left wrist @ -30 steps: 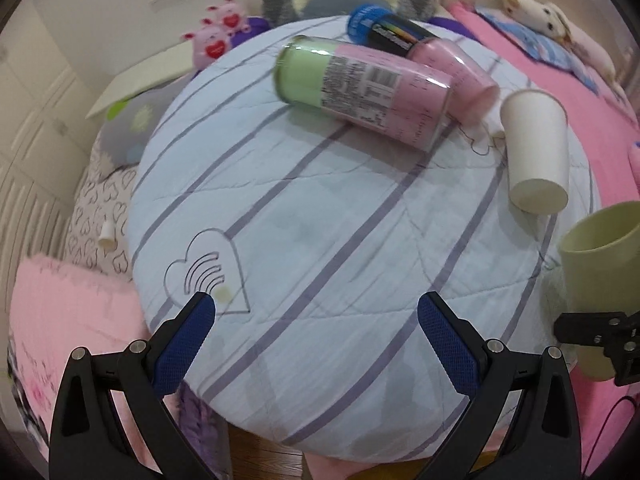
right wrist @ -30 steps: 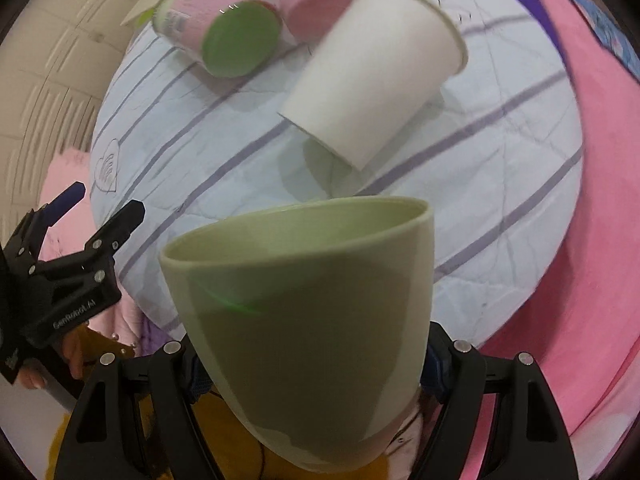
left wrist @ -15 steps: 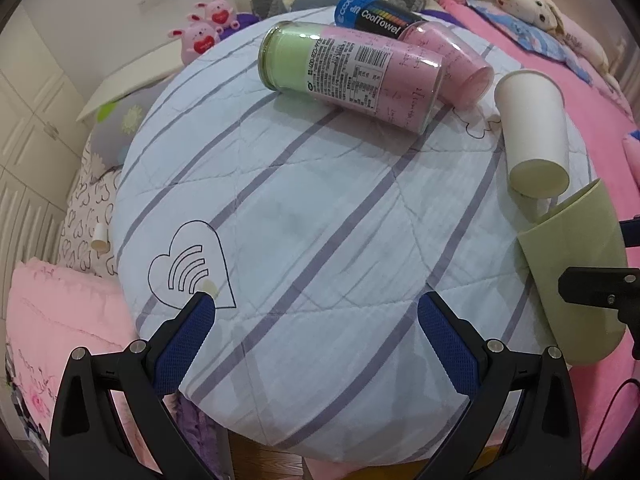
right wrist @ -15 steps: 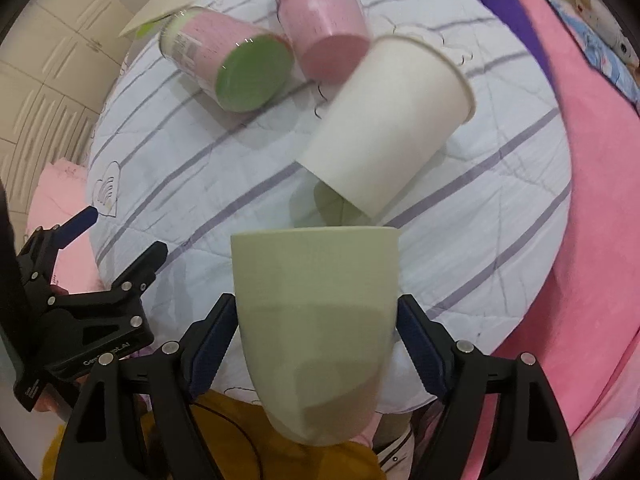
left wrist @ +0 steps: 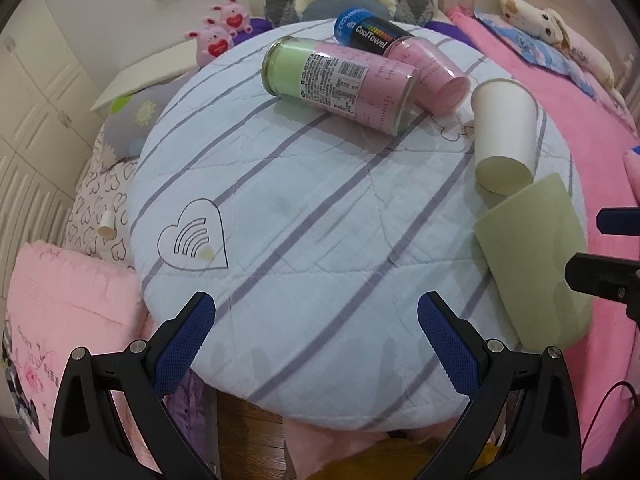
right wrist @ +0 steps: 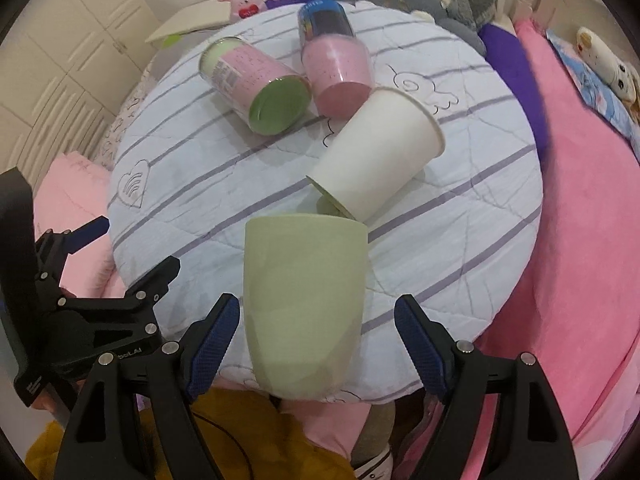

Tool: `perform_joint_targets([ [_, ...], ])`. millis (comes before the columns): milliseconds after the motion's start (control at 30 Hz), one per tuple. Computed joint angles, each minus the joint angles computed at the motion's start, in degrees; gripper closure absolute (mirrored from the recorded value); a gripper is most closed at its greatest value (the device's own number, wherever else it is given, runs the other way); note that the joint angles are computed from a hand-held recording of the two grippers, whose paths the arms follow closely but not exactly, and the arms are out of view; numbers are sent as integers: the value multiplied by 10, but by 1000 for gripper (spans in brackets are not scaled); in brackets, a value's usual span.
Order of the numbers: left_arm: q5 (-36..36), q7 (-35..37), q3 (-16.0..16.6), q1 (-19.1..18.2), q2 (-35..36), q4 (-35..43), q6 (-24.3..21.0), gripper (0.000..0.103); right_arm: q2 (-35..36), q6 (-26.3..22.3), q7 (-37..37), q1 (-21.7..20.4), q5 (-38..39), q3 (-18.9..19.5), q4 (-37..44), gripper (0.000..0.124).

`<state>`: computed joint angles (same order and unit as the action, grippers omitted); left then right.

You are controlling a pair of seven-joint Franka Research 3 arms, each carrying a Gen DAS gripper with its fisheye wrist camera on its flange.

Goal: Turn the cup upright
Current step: 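Lower the pale green cup toward the table with the right gripper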

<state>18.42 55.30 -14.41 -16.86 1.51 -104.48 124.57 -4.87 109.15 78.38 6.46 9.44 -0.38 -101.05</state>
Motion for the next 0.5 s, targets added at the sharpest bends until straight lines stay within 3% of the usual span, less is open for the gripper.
perform_joint_targets([
  [67,1,-21,-2,-3,-7,-5,3,1,-14,20,-1,1,-13,2,-15,43],
  [267,-10,-59,-10,-13,-11,3,-4,1,-71,169,-8,0,-26,10,-126,43],
  [500,-22,-81,-21,-34,18,49,-12,1,-98,238,-34,-10,-3,-4,-185,43],
])
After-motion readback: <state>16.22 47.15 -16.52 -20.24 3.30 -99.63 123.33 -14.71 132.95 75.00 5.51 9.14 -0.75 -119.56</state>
